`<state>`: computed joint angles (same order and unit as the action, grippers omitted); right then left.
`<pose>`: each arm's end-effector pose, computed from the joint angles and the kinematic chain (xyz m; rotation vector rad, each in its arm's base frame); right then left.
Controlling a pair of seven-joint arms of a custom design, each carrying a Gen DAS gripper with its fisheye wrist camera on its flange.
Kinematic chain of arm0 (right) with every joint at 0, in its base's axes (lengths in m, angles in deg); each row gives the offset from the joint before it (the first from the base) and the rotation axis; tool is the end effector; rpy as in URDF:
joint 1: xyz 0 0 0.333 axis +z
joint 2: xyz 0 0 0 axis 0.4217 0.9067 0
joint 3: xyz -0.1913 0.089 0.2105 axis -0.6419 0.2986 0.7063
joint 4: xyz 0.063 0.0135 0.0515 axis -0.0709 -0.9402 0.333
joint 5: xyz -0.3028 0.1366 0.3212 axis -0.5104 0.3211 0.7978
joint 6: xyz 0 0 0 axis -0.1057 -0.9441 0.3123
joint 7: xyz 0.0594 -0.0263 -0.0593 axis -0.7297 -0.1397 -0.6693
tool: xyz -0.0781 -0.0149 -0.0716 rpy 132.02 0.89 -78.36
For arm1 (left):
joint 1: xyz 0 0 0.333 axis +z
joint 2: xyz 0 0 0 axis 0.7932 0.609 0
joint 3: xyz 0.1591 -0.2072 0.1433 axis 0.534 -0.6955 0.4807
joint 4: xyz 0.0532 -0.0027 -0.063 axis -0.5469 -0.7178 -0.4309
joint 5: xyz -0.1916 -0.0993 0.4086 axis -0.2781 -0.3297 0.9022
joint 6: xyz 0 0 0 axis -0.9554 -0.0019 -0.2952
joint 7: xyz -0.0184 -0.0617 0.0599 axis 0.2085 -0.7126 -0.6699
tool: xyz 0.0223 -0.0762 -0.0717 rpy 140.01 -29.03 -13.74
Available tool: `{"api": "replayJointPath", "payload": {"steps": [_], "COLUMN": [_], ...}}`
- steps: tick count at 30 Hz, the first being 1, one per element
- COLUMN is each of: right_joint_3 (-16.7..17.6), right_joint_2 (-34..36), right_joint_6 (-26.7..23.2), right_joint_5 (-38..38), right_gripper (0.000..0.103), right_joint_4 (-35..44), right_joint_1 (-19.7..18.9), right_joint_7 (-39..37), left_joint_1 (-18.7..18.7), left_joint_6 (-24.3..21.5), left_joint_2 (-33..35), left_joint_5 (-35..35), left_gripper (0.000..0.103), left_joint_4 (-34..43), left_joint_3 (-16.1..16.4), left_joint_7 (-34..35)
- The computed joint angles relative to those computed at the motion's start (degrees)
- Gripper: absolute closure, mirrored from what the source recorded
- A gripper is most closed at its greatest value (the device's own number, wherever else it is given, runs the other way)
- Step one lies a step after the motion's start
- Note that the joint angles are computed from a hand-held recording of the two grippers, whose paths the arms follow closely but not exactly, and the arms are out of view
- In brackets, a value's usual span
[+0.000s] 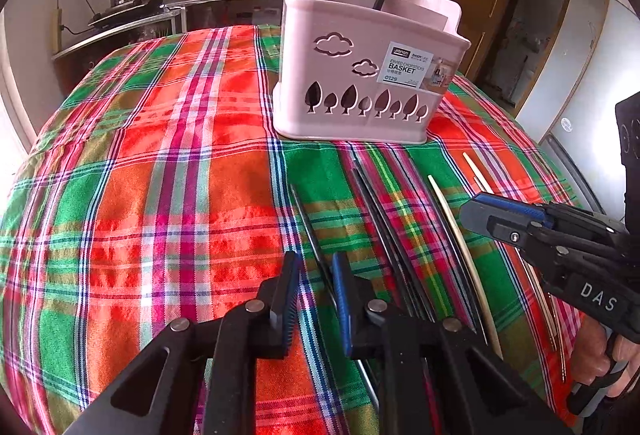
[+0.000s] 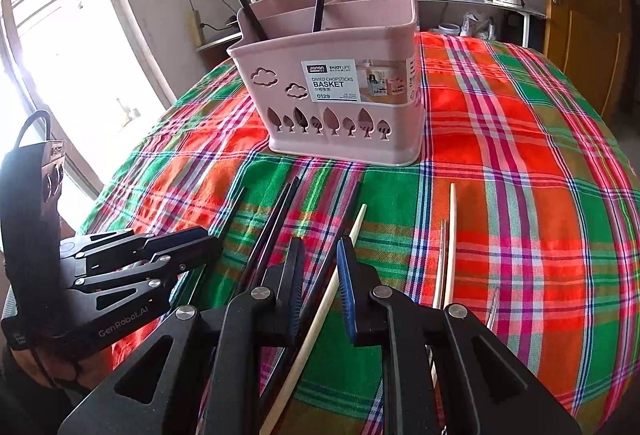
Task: Organize utensils
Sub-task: 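Grasp another black chopstick with the left tool while the right tool grasps black chopsticks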
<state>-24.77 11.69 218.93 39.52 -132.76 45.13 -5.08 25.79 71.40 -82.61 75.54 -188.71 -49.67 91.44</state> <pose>0.4525 0.1974 0.5157 -2.1013 1.1628 -0.0988 0.3773 -0.4112 0.5107 -2.0130 1.7221 -0.7509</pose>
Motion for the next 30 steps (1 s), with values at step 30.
{"api": "replayJointPath", "payload": {"steps": [30], "right_joint_3": [1.38], "right_joint_2": [4.75], "right_joint_6": [1.88], "right_joint_5": [-6.54], "right_gripper": [0.086], "right_joint_4": [3.49], "right_joint_1": [0.20], "right_joint_7": [4.70], "left_joint_1": [1.07], "left_joint_6": [0.12], "left_joint_2": [1.52], "left_joint_5": [-4.73], "left_gripper": [0.092], "left_joint_4": [1.59], "left_joint_3": [1.68], "left_joint_7": [3.41]}}
